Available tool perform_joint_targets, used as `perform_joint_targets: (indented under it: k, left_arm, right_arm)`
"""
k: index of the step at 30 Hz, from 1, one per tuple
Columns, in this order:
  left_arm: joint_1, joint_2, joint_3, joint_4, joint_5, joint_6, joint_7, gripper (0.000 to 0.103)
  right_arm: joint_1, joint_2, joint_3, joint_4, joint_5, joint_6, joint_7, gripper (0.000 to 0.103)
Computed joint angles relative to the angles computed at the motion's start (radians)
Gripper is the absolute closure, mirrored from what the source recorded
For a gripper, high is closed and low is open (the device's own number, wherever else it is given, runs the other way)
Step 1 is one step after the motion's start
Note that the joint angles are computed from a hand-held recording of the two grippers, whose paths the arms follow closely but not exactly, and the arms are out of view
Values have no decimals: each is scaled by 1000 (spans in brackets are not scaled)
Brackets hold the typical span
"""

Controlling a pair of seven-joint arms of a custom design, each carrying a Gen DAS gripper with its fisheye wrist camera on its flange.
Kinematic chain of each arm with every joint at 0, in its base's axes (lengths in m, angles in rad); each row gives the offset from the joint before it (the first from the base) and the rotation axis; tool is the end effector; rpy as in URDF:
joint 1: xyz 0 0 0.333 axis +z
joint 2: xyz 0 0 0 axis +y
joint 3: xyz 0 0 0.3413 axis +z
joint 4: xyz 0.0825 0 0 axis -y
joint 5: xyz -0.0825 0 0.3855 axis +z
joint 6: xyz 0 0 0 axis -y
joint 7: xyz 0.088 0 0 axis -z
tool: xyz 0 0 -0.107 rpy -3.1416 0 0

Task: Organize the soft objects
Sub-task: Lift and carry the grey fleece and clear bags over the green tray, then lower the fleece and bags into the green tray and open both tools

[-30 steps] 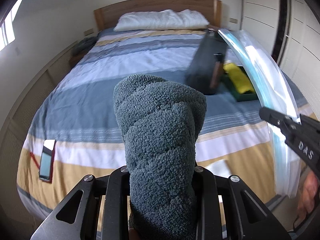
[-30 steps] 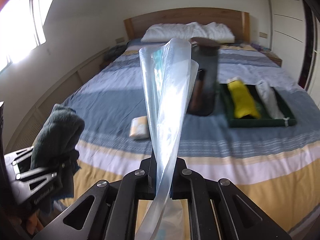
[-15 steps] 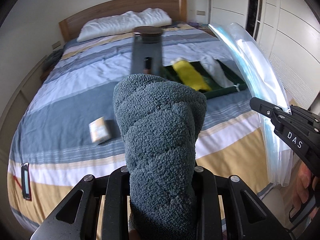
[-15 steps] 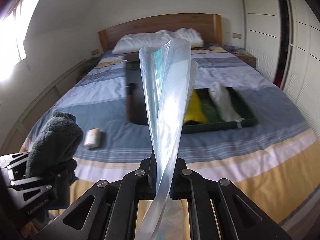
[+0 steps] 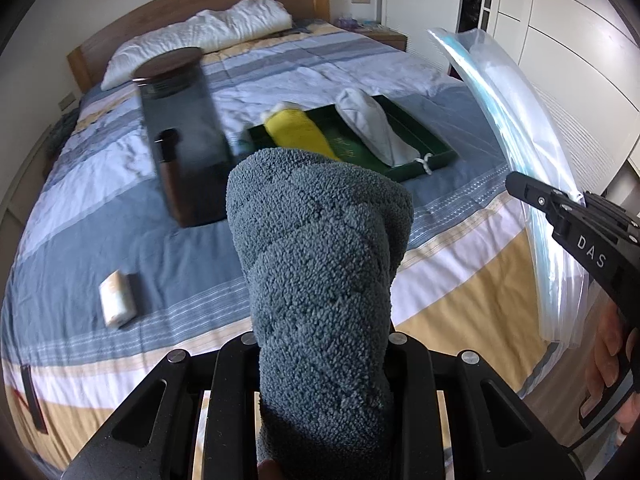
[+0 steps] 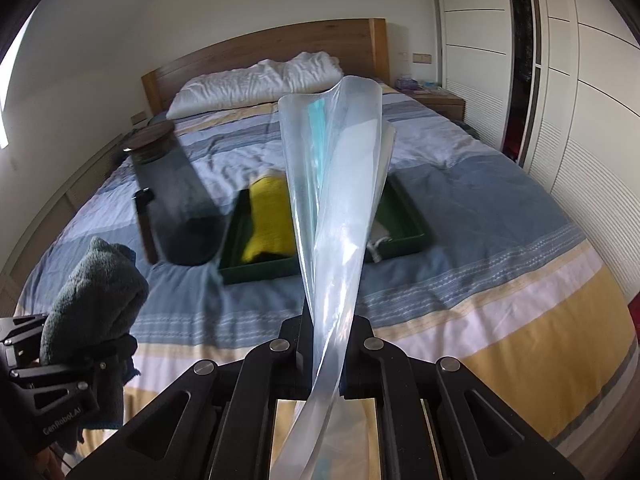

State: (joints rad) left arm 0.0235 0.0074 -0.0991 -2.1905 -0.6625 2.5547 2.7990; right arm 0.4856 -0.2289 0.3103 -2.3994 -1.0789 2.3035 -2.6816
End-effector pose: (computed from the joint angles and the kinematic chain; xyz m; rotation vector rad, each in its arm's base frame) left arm 0.5627 -0.0339 0.4424 -1.0430 2.6078 -0.7479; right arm 0.3434 0.3305 0.4452 -1.2150 2.0803 -0.8716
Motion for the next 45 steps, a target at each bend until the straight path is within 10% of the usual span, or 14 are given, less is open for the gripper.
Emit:
perform_joint_targets:
  k: [17,45]
  left_arm:
    - [-61,151,-102,118,71,131,-157,80]
    - [-3,395,-159,375,256,125,-439,79]
  right_arm:
    - [-161,115,-146,40,-189,213,-65,97]
    - [-191,565,-357,452,-156,560,-391,97]
